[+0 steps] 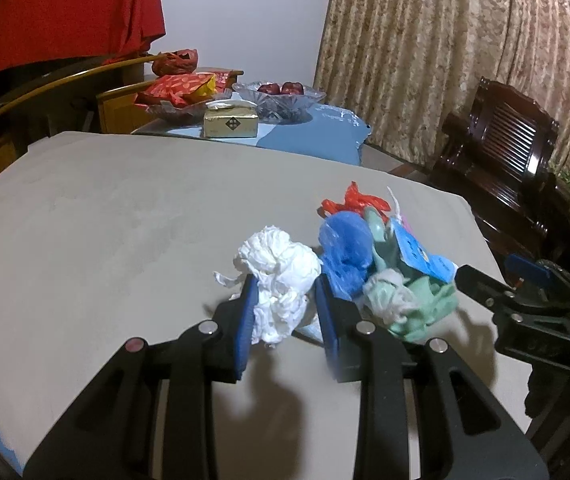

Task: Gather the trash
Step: 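Grasp the white tissue ball with the left tool while the right approaches the blue tube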

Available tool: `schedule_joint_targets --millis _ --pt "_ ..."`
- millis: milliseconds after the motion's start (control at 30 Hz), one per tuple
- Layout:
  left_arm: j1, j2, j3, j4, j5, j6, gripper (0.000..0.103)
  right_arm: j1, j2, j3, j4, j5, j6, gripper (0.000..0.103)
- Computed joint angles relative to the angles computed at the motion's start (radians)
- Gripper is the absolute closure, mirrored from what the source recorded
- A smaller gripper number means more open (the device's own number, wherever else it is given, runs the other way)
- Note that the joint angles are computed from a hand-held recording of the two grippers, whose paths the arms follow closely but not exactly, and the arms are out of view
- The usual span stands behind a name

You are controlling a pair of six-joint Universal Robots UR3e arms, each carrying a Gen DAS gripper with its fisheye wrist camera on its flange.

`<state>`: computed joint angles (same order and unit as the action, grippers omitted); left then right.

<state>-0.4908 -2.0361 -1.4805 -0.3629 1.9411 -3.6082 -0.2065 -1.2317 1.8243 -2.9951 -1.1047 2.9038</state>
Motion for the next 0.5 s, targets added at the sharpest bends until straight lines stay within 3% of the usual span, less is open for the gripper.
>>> schedule_joint_targets --millis 500 --pt "0.064 0.003 -0.009 0.011 -0.042 0.016 0.074 0.131 0.16 -0.251 0.095 -0.114 0.053 0.006"
